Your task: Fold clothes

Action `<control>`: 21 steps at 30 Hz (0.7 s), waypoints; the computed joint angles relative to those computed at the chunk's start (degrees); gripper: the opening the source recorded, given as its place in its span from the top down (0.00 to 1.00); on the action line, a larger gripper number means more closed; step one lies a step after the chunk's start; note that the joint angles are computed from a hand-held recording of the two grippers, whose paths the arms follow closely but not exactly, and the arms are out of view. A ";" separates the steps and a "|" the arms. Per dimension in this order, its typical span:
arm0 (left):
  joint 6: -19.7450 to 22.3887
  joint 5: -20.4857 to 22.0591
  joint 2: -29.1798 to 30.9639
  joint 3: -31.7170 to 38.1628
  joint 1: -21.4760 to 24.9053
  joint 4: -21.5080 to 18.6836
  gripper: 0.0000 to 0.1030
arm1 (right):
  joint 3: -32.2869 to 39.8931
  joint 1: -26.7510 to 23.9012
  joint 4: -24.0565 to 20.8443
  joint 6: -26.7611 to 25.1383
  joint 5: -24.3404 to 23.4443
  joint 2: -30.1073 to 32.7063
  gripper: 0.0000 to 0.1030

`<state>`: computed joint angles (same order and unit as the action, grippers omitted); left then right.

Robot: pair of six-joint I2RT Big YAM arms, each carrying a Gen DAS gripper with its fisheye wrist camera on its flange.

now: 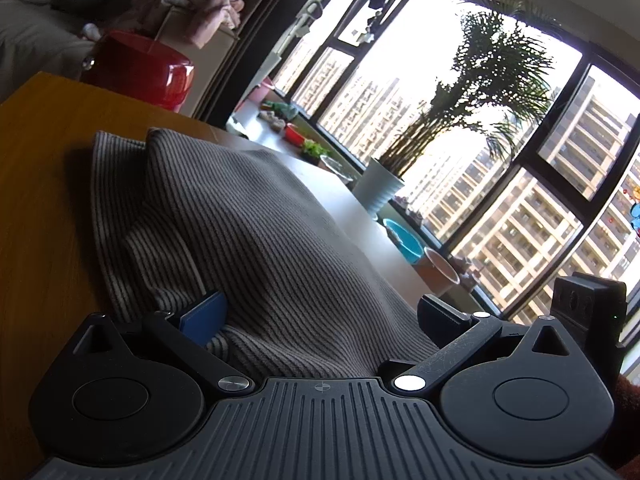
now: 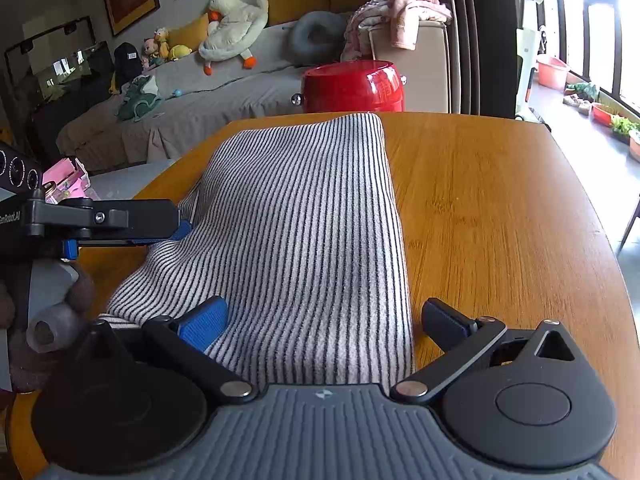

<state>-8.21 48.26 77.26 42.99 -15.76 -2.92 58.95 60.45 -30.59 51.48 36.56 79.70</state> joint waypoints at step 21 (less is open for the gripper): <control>-4.07 -4.53 -3.58 -4.16 -0.54 4.60 0.00 | -5.10 2.12 7.13 -0.99 -1.04 -3.63 0.00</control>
